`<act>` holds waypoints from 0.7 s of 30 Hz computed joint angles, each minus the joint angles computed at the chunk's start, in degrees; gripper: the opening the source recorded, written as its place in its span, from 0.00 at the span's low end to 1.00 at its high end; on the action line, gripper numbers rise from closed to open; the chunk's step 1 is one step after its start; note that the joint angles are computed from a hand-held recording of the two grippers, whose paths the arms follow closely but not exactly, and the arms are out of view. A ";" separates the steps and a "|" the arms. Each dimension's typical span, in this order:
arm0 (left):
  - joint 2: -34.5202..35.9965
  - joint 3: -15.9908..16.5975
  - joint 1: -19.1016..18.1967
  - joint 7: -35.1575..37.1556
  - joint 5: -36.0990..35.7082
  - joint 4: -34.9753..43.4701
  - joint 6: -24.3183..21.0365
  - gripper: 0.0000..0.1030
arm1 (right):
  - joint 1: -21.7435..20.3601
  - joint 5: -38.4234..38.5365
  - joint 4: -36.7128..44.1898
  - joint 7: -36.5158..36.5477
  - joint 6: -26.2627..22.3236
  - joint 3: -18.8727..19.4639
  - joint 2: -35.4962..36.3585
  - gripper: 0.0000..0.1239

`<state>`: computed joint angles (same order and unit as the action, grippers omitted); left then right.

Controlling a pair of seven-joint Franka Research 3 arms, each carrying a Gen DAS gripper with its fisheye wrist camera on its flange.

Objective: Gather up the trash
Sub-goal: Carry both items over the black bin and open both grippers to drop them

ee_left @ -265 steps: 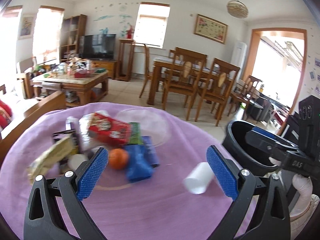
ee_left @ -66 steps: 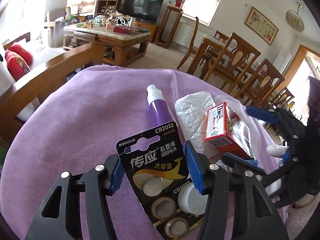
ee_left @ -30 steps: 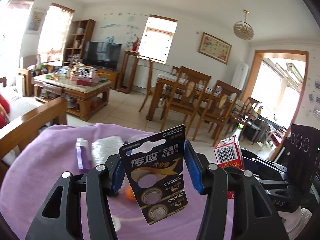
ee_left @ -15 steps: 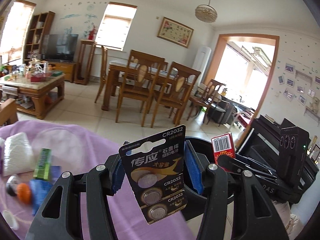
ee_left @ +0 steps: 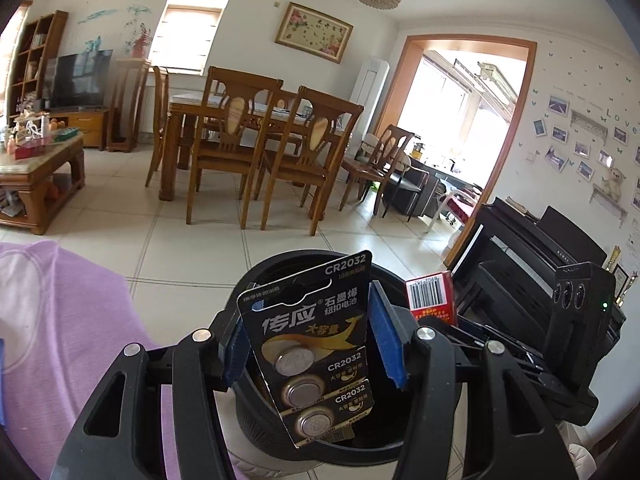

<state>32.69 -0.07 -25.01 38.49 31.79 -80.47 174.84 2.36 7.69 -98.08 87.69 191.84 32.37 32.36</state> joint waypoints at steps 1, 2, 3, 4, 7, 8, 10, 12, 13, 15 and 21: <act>0.62 -0.65 0.27 0.69 -0.31 0.82 -0.51 0.52 | 0.44 0.28 0.11 0.24 0.06 -0.48 0.24 0.41; 1.41 -1.49 0.65 1.63 -0.76 1.83 -1.12 0.52 | 1.92 0.92 1.07 0.45 -0.39 -1.68 0.58 0.41; 2.10 -1.61 0.56 2.07 -0.97 2.68 -1.71 0.52 | 1.39 0.94 0.84 0.58 -0.23 -1.39 0.86 0.41; 2.72 -2.10 0.77 2.78 -1.35 3.44 -2.21 0.52 | 2.58 1.58 1.18 0.85 -0.40 -2.48 0.79 0.41; 4.23 -2.87 0.83 4.37 -2.32 5.55 -3.85 0.52 | 3.58 2.41 1.70 1.08 -0.79 -3.58 1.14 0.41; 4.77 -2.94 0.73 4.94 -2.49 6.40 -4.55 0.52 | 3.76 2.66 1.72 1.04 -0.81 -3.77 1.21 0.41; 5.79 -3.44 0.66 6.12 -3.06 7.96 -5.66 0.52 | 3.99 3.04 1.93 0.96 -0.90 -4.07 1.50 0.41; 6.08 -3.83 0.83 6.99 -3.65 8.23 -6.14 0.52 | 4.87 3.59 2.77 0.96 -1.37 -4.91 1.85 0.41; 5.91 -3.62 0.71 6.93 -3.74 7.85 -6.09 0.52 | 5.05 3.86 2.79 0.84 -1.35 -5.02 1.96 0.41; 5.70 -3.76 0.92 7.29 -4.13 7.33 -6.04 0.52 | 5.48 4.33 3.51 0.60 -1.97 -5.42 2.26 0.41; 6.53 -4.07 0.73 8.32 -4.98 9.02 -7.50 0.52 | 7.66 6.49 5.28 -0.42 -3.23 -7.39 3.16 0.41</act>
<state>39.22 -4.14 -24.29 46.81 26.81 -71.44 167.34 10.02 14.18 -92.79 87.28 188.61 24.97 35.52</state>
